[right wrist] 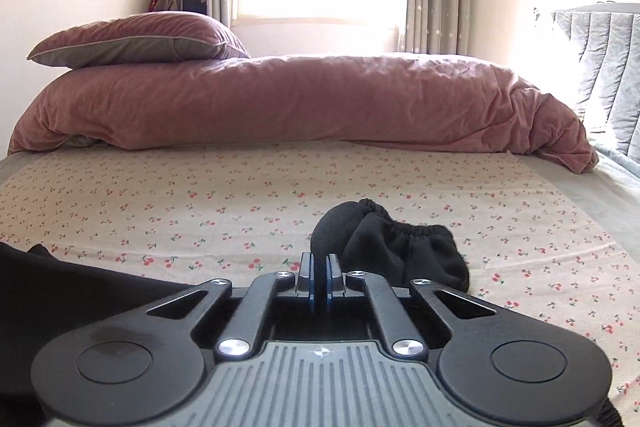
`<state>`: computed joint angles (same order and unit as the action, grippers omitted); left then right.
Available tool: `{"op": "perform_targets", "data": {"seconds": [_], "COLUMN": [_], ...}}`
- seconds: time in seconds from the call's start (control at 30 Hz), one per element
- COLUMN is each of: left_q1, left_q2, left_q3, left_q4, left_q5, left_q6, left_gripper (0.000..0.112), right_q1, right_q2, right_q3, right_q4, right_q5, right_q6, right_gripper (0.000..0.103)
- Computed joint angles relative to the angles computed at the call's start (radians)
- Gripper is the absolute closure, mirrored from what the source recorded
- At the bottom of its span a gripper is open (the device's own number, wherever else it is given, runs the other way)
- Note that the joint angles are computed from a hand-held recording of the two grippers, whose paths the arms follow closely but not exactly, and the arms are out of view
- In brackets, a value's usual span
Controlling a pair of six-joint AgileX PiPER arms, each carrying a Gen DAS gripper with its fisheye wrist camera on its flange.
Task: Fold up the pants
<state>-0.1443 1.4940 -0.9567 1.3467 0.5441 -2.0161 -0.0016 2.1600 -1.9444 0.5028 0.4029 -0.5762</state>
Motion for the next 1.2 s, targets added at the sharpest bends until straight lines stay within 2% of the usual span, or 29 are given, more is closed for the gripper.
{"op": "perform_targets", "data": {"seconds": [0.1,0.3,0.37,0.5,0.57,0.7,0.73,0.77,0.8,0.83,0.87,0.9,0.97,1.0,1.1,1.2], "left_q1": [0.000,-0.017,-0.010,0.031,0.013,-0.052,-0.076,-0.097,-0.116,-0.130,-0.141,-0.154,-0.182,-0.201,-0.255,-0.286], "left_q2": [-0.051,-0.089,-0.078,-0.041,-0.033,-0.043,-0.040,-0.036,-0.031,-0.029,-0.031,-0.034,-0.036,-0.032,0.002,0.043], "left_q3": [0.023,0.049,0.057,0.038,0.024,0.036,0.026,0.012,-0.006,-0.018,-0.026,-0.033,-0.050,-0.060,-0.119,-0.180], "left_q4": [-0.148,-0.342,-0.415,-0.571,-0.554,-0.433,-0.410,-0.397,-0.394,-0.400,-0.406,-0.408,-0.409,-0.400,-0.379,-0.383], "left_q5": [0.004,0.051,0.046,0.042,0.074,0.128,0.163,0.196,0.227,0.247,0.259,0.266,0.273,0.279,0.299,0.232], "left_q6": [0.158,0.402,0.489,0.662,0.656,0.555,0.547,0.547,0.559,0.578,0.599,0.614,0.641,0.643,0.674,0.732], "left_gripper": [0.110,0.109,0.108,0.105,0.100,0.095,0.085,0.073,0.066,0.055,0.048,0.045,0.032,0.031,0.028,0.024], "right_q1": [-0.041,-0.138,-0.145,-0.146,-0.146,-0.131,-0.127,-0.126,-0.126,-0.126,-0.127,-0.136,-0.151,-0.158,-0.144,-0.112], "right_q2": [-0.076,-0.198,-0.229,-0.245,-0.227,-0.152,-0.129,-0.122,-0.122,-0.125,-0.132,-0.148,-0.157,-0.157,-0.138,-0.075], "right_q3": [0.080,0.215,0.263,0.313,0.308,0.245,0.213,0.202,0.192,0.185,0.183,0.199,0.193,0.178,0.123,0.017], "right_q4": [0.023,0.216,0.211,0.100,0.035,-0.150,-0.184,-0.194,-0.202,-0.214,-0.221,-0.196,-0.136,-0.103,-0.096,-0.110], "right_q5": [-0.005,0.101,0.100,0.131,0.158,0.248,0.283,0.290,0.294,0.296,0.295,0.273,0.271,0.281,0.270,0.278], "right_q6": [-0.033,-0.233,-0.262,-0.221,-0.181,-0.064,-0.052,-0.055,-0.047,-0.032,-0.022,-0.037,-0.069,-0.084,-0.087,-0.089], "right_gripper": [0.100,0.100,0.100,0.100,0.100,0.098,0.098,0.093,0.081,0.074,0.059,0.053,0.048,0.043,0.042,0.041]}}
